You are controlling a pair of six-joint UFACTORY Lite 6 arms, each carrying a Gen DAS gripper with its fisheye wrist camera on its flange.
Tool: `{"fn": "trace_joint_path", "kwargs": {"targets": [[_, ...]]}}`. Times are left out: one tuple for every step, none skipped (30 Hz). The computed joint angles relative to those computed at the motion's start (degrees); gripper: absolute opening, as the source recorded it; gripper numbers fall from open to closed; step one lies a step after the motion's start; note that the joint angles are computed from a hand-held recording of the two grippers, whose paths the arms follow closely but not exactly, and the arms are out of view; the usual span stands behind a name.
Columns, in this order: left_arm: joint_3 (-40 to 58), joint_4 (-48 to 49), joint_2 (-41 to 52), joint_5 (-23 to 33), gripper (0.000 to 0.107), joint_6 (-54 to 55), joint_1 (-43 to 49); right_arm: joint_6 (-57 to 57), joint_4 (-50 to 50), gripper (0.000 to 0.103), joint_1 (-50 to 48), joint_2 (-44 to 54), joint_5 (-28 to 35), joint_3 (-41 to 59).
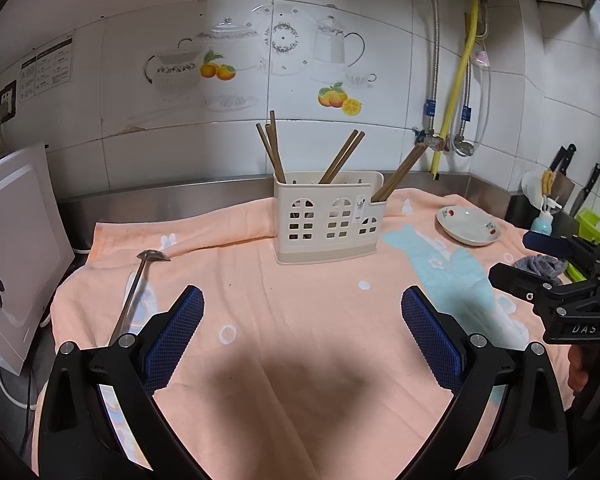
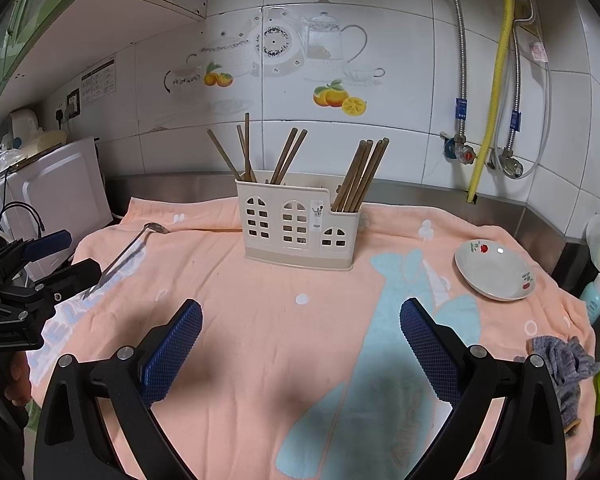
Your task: Organize utensils
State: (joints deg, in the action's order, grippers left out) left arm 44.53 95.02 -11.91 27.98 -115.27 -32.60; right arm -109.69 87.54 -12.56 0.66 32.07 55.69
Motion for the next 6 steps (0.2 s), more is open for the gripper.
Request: {"fn": "trace_joint_path", "kwargs": {"targets": [[0.0, 0.1, 0.0, 0.1, 0.098, -0.1, 0.0, 0.2, -0.2, 0.096, 0.0, 0.3, 0.0, 0.3], [-0.1, 0.3, 0.0, -0.1, 0.098, -0.3, 0.1, 0.3, -0.3, 0.096, 0.0, 0.3, 0.0, 0.3], [-0.1, 0.4, 0.0, -0.3, 0.098, -0.5, 0.2, 0.2, -0.3, 0.096, 0.0, 0.2, 0.0, 0.2], [-0.1, 0.5, 0.0, -0.3, 0.098, -0.5, 0.2, 0.2, -0.3, 0.096, 0.0, 0.3, 0.0, 0.2], [-0.2, 0.5, 0.0, -0.2, 0.098, -0.6, 0.2, 0.1, -0.3, 0.096, 0.0, 0.3, 0.0, 0.1], [-0.2, 0.5, 0.0, -0.2, 0.098, -0.6, 0.2, 0.0, -0.3, 0.096, 0.0, 0.3, 0.0, 0.1]]}}
